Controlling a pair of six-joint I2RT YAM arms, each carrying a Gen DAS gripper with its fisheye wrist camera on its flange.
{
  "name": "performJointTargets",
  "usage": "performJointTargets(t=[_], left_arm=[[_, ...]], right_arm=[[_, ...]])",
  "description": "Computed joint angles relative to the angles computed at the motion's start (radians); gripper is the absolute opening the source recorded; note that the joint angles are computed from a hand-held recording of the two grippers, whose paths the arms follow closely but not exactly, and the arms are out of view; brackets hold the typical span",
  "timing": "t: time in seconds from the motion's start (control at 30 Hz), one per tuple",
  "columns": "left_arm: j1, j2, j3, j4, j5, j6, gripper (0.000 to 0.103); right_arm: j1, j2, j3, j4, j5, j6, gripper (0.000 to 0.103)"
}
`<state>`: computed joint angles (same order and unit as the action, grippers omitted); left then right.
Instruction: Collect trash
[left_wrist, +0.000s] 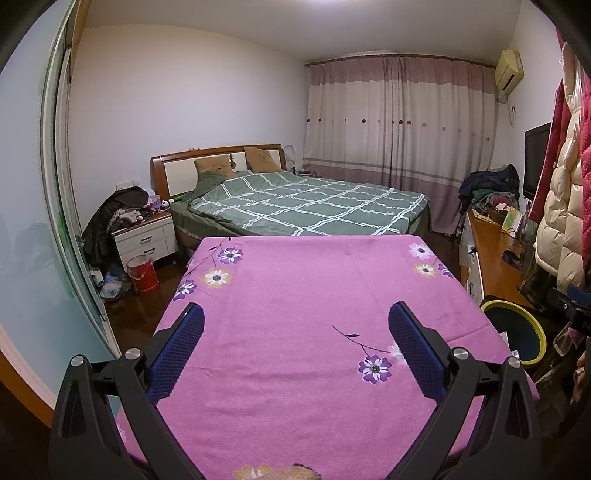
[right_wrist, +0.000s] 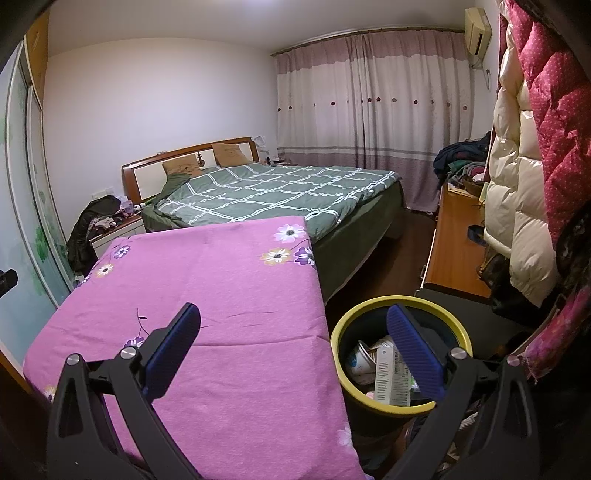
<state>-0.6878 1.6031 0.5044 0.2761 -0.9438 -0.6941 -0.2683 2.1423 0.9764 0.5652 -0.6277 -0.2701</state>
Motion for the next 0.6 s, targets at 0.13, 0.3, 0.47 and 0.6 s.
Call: performJointTargets(t=[0.13,0.3,0.47,0.6], left_arm=[[0.004,0.001,-0.001,0.000,0.005,-0.001,0.098],[0.011,-0.002,-0.001,0.001,0.009,0.006,0.098],[0.013,0.002,-0.002,0.004,0.012,0.006,0.098],[0.015,0.011,0.000,0.008,0.014,0.008,0.098]], right_arm=[[0.001,-0.001,-0.002,0.001,-0.001,0.000,0.096],[0.005,-0.003,-0.008,0.003,0.002,0.002,0.096],[0.011,-0.005,-0.013,0.005,0.005,0.001,0.096],[0.012,-0.002,-0.012,0.005,0.003,0.001,0.096]])
